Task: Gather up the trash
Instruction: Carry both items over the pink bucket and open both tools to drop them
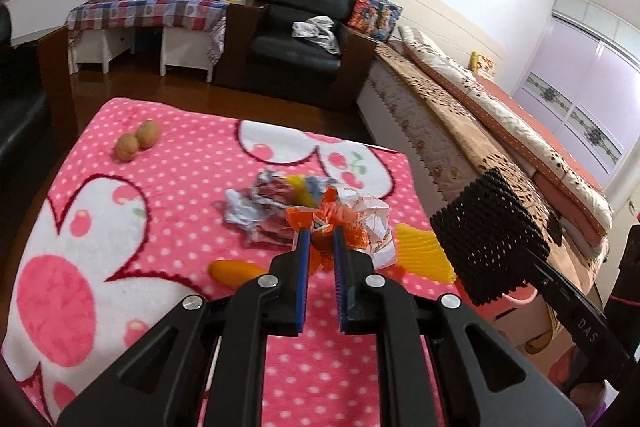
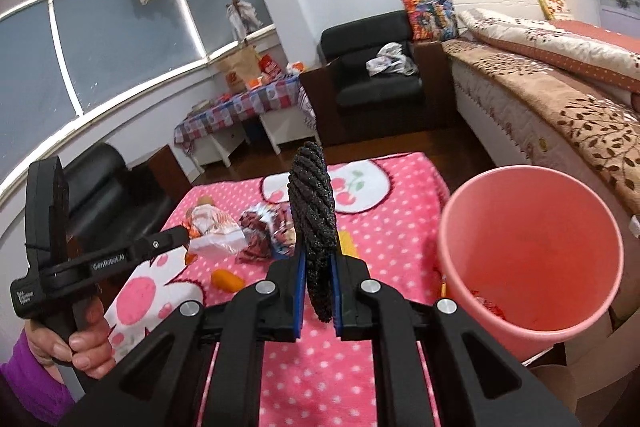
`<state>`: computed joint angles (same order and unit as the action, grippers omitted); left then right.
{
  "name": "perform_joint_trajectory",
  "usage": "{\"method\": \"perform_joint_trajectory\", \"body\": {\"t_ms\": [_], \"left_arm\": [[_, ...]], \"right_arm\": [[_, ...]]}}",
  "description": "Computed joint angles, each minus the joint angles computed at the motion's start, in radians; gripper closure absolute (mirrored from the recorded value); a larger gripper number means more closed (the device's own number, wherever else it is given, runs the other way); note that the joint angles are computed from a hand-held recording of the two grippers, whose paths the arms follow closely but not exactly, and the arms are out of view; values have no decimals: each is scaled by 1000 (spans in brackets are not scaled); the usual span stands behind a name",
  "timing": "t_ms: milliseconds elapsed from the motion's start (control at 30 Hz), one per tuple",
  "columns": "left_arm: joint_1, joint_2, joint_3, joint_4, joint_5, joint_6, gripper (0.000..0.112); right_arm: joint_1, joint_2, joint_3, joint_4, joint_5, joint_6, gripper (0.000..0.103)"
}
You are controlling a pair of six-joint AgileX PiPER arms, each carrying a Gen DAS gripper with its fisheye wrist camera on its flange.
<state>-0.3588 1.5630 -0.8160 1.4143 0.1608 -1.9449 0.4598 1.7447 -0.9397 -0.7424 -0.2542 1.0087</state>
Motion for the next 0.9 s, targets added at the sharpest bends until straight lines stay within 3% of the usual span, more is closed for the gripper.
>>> {"method": "perform_joint_trajectory", "body": {"t_ms": [267, 567, 900], "left_arm": [[-69, 53, -87, -130, 13, 144, 102], [-142, 161, -232, -476, 11, 510, 102], [-219, 335, -455, -895, 32, 974, 102]], "right_arm": [[-77, -64, 76, 25, -46, -11, 93], [-172, -99, 153, 72, -55, -58, 93], [-287, -50, 166, 66, -22, -53, 93]]}}
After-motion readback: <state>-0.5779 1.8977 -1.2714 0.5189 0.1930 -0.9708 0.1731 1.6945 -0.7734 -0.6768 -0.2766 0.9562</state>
